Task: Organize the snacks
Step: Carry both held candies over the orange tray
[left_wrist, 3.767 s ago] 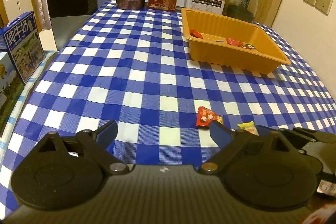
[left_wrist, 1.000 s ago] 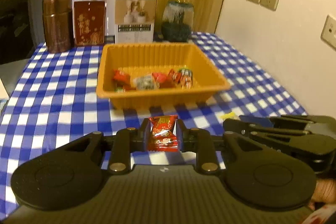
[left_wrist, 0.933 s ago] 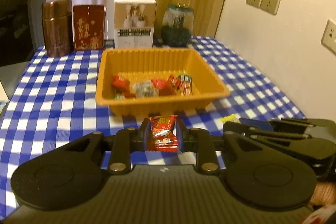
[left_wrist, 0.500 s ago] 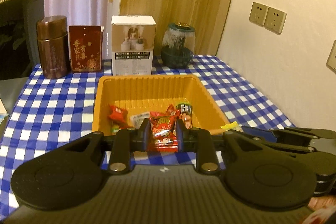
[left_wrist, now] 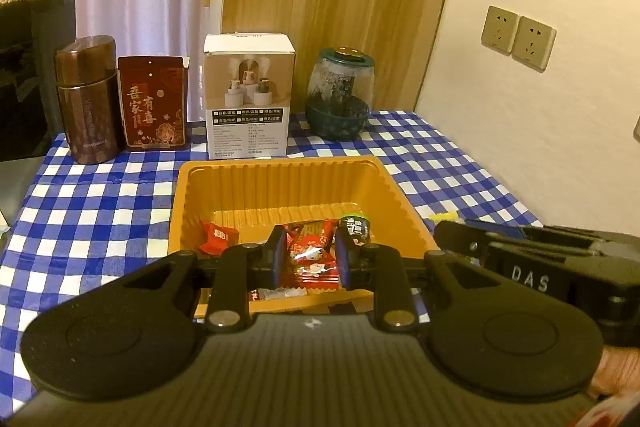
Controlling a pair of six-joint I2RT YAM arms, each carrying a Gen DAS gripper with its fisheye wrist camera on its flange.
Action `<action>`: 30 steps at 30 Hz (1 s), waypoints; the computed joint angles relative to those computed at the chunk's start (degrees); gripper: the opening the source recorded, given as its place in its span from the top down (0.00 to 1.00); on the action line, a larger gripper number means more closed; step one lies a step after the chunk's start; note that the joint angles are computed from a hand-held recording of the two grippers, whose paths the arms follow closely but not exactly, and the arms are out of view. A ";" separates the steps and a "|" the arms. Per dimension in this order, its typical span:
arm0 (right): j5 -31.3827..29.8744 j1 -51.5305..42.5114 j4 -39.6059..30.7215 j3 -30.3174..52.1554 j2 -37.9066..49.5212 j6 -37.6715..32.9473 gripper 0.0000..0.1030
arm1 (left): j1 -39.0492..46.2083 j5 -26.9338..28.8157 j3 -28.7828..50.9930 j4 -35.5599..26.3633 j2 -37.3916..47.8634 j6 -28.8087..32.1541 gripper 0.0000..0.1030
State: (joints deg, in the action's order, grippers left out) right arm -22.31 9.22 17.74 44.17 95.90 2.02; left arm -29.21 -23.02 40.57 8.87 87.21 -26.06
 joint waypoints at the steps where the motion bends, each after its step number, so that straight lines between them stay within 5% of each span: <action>1: 0.17 0.04 0.01 0.67 0.53 0.11 0.78 | 0.31 0.14 0.23 0.10 0.29 0.24 0.78; 30: 3.05 2.97 -4.79 22.27 19.43 6.88 0.78 | 12.56 8.91 9.52 4.03 14.87 4.61 0.78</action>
State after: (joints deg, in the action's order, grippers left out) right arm -19.26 12.19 12.95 66.43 115.33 8.90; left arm -16.65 -14.11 50.09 12.89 102.08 -21.45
